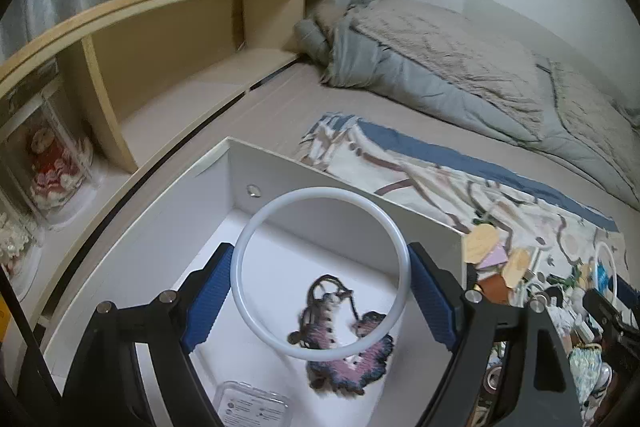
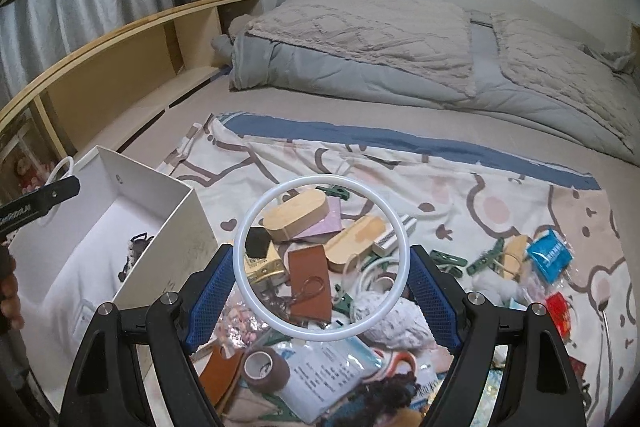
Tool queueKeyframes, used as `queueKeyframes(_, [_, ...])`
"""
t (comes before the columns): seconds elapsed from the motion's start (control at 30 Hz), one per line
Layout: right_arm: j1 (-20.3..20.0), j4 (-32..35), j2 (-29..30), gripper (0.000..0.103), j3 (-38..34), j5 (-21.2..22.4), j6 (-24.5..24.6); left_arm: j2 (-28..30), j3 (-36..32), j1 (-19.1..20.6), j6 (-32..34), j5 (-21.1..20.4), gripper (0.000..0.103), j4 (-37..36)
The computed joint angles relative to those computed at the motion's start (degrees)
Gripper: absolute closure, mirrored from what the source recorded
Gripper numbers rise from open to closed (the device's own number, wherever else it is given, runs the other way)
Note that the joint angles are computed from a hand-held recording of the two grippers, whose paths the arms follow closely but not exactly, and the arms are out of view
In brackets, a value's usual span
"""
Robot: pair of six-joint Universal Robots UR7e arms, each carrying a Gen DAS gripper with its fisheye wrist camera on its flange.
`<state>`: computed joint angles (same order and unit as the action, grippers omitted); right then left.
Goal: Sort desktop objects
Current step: 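Lower the white ring into the box and open the left gripper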
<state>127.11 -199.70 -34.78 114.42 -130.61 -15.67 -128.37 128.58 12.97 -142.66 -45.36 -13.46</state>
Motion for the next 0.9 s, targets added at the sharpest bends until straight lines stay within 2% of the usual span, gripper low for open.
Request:
queueKeyframes(0.17, [-0.07,-0.28,0.34,0.018,-0.62,0.54,-1.09,-1.56,-1.44,3.83,0.20,0.55,0.018,-0.39])
queueKeyframes(0.33, [0.76,-1.34,0.21,0.018,-1.01,1.03,-1.99,-2.78,-1.56,5.80,0.27,-0.15,0.018,-0.44])
queueKeyframes(0.5, [2.44,-1.52,0.91,0.018,-1.72,2.45,-1.61,-4.44,-1.11,6.52,1.37,-1.58,0.018,-1.23])
queueKeyframes(0.7, [5.27,-1.55,3.03,0.018,-3.09,3.13,-3.54,-4.81,-0.60,8.12,2.98,-2.52,0.018,-2.87])
queueKeyframes(0.9, [7.18,0.13,5.50,0.018,-5.09,3.62,-3.16,-5.49,-0.32,7.73,2.48,-4.04,0.018,-2.26])
